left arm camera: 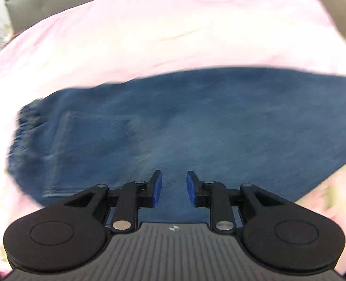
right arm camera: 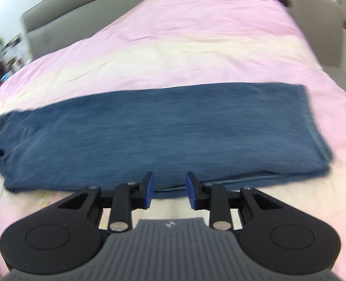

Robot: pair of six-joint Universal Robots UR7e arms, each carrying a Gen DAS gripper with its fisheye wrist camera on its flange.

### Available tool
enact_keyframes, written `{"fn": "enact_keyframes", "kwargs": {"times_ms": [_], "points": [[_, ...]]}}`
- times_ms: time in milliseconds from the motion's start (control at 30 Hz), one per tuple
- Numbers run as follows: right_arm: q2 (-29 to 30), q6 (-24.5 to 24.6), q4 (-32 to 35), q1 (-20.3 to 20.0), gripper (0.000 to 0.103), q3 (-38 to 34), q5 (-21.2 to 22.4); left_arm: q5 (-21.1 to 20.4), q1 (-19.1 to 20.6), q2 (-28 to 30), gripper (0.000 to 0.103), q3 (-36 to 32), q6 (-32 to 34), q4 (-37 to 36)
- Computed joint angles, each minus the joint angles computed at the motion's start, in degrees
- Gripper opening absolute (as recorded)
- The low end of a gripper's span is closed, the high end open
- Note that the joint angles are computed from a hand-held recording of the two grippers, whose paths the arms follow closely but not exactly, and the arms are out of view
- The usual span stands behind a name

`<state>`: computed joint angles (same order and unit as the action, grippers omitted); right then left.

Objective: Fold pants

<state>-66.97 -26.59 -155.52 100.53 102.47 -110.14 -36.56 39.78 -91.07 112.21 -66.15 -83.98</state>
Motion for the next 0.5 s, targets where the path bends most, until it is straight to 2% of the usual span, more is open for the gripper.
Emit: {"fn": "enact_keyframes", "kwargs": {"times_ms": [233, 433, 500], "points": [[-3.2, 10.1, 0.0, -7.1, 0.026, -4.0, 1.2, -3.2, 0.7, 12.6, 0.030, -1.7, 17.7, -26.1], [-2.2, 18.5, 0.8, -11.9, 0.027, -7.0, 5.5, -9.7, 2.3, 24.1, 0.030, -6.3, 27.6, -40.4], [-1.8, 21.4, 0.7, -13.6, 0.035, -7.7, 8.6, -10.9, 3.0, 27.3, 0.030, -8.0, 29.9, -43.1]]}}
